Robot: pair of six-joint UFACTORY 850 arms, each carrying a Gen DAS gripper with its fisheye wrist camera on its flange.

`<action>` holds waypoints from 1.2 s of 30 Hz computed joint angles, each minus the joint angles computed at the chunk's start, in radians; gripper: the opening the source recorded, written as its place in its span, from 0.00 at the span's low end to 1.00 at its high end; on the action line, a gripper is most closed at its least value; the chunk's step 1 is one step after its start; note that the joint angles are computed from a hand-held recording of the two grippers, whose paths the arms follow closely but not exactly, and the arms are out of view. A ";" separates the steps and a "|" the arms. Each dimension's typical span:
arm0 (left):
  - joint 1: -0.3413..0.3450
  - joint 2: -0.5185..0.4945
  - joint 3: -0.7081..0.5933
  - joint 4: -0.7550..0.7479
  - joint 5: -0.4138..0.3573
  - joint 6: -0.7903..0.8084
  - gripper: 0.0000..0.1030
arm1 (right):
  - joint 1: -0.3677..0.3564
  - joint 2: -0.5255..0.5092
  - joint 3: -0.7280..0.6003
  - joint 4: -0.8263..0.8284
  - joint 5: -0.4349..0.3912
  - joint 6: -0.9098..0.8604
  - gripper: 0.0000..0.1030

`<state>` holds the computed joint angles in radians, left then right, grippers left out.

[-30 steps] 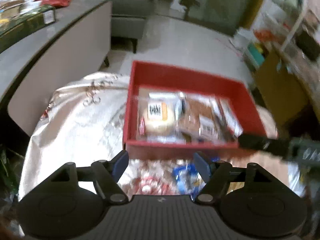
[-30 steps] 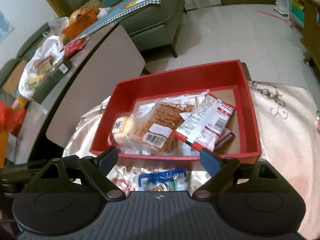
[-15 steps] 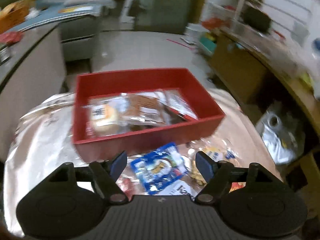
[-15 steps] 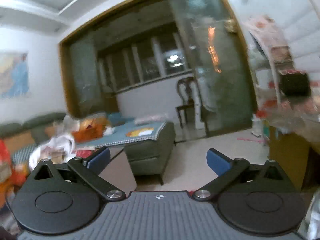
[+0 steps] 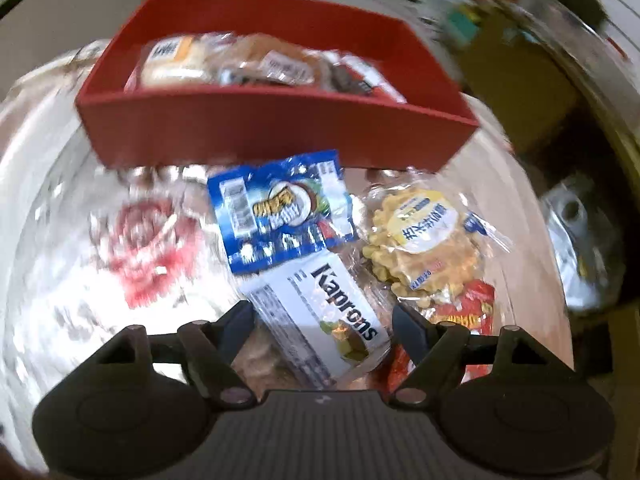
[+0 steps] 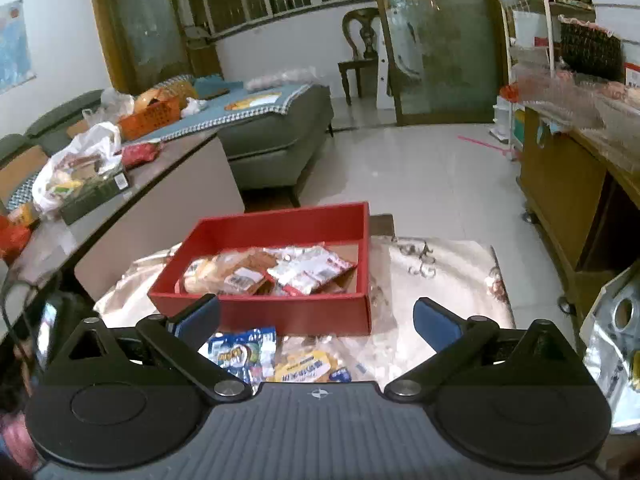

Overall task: Organize snacks
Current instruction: 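Withdraw both tools from the box back over the snack pile, then grasp the Kaprons wafer with the left tool while the right tool grasps the waffle bag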

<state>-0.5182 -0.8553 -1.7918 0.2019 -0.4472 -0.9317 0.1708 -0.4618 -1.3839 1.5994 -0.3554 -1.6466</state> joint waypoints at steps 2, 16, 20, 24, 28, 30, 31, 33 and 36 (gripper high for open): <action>-0.022 -0.025 -0.041 0.111 -0.046 -0.157 0.68 | -0.006 0.003 0.003 0.030 -0.027 -0.016 1.00; -0.081 -0.087 -0.114 0.326 -0.165 -0.408 0.96 | -0.050 0.018 0.016 0.034 -0.113 -0.003 1.00; -0.077 -0.062 -0.082 0.304 -0.155 -0.341 0.76 | -0.044 0.008 0.003 -0.059 -0.094 0.066 1.00; -0.075 -0.023 -0.048 0.250 -0.226 -0.178 0.50 | -0.027 -0.017 -0.027 -0.245 -0.061 0.211 0.99; -0.050 0.057 0.070 0.184 -0.182 -0.145 0.50 | -0.006 -0.061 -0.075 -0.528 -0.041 0.470 0.98; -0.038 0.093 0.124 0.150 -0.152 -0.129 0.50 | 0.001 -0.081 -0.097 -0.645 -0.044 0.585 0.97; -0.036 0.105 0.142 0.139 -0.142 -0.118 0.50 | 0.006 -0.092 -0.108 -0.695 -0.045 0.632 0.97; -0.028 0.126 0.173 0.103 -0.112 -0.073 0.50 | 0.014 -0.118 -0.137 -0.802 -0.054 0.723 0.97; -0.023 0.143 0.200 0.079 -0.081 -0.058 0.50 | 0.035 -0.168 -0.189 -0.976 -0.085 0.831 0.97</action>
